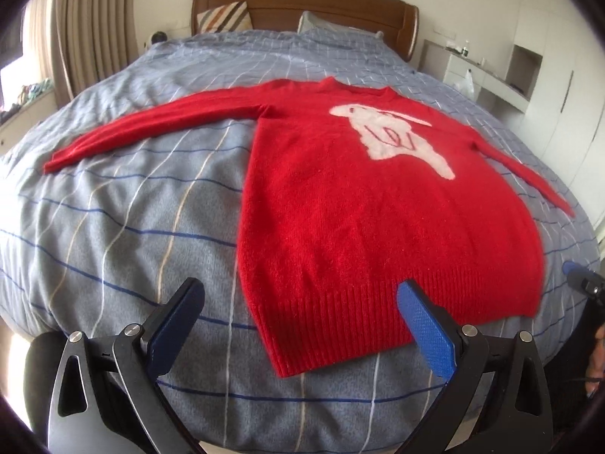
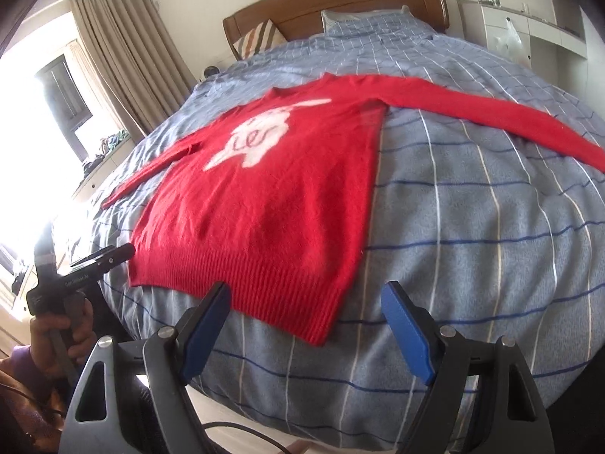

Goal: Fold small clothes

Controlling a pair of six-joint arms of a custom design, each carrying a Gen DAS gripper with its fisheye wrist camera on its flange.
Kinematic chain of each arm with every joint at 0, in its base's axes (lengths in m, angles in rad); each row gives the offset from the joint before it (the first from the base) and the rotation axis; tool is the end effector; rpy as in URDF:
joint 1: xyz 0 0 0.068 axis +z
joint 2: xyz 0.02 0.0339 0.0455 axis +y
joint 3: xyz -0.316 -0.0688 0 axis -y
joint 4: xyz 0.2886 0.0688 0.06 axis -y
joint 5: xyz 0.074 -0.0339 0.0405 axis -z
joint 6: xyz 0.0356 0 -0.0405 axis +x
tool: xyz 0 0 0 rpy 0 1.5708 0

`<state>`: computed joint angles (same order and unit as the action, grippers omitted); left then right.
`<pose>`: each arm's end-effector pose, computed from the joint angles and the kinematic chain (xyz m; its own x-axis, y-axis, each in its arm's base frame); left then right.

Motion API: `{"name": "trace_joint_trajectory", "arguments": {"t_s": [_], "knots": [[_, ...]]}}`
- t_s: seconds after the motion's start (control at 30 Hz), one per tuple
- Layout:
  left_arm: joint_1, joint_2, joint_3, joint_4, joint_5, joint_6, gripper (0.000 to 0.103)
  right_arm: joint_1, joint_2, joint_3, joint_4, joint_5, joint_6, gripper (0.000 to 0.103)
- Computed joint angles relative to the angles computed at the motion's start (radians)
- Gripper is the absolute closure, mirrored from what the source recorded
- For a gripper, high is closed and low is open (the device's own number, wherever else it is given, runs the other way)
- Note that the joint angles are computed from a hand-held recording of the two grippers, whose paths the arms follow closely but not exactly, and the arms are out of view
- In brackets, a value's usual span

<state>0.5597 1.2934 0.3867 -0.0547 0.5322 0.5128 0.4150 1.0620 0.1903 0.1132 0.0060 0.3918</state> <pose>0.1948 0.1007 0.1413 -0.7092 0.0545 -0.7029 0.1567 0.9843 -0.0818 0.1623 0.0713 0.1318 -0.7342 0.0938 -0.6724 -0.1286 0.9533 0.2734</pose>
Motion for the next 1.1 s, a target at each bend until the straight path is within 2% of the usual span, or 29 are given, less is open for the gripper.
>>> {"name": "trace_joint_trajectory", "arguments": {"t_s": [0.07, 0.2, 0.27, 0.47, 0.7, 0.97, 1.1], "knots": [[-0.014, -0.011, -0.011, 0.009, -0.011, 0.016, 0.001, 0.062, 0.027, 0.013, 0.045, 0.081, -0.019, 0.022], [-0.013, -0.021, -0.018, 0.038, -0.011, 0.001, 0.001, 0.215, 0.165, 0.028, 0.15, 0.369, -0.087, 0.022], [-0.012, -0.006, -0.014, 0.067, -0.021, -0.026, 0.001, 0.239, 0.19, 0.015, 0.179, 0.43, -0.085, 0.022], [0.017, 0.07, 0.015, 0.155, -0.083, -0.151, 0.001, 0.231, 0.185, 0.006, 0.192, 0.448, -0.1, 0.021], [0.103, 0.08, 0.025, 0.18, -0.054, -0.222, 0.001, 0.251, 0.18, 0.002, 0.196, 0.474, -0.091, 0.021], [0.062, 0.056, -0.001, 0.189, -0.049, -0.175, 0.001, 0.268, 0.148, -0.008, 0.199, 0.546, -0.089, 0.021], [0.018, 0.022, -0.031, 0.192, -0.065, -0.128, 0.001, 0.24, 0.145, -0.01, 0.2, 0.53, -0.078, 0.021]]}}
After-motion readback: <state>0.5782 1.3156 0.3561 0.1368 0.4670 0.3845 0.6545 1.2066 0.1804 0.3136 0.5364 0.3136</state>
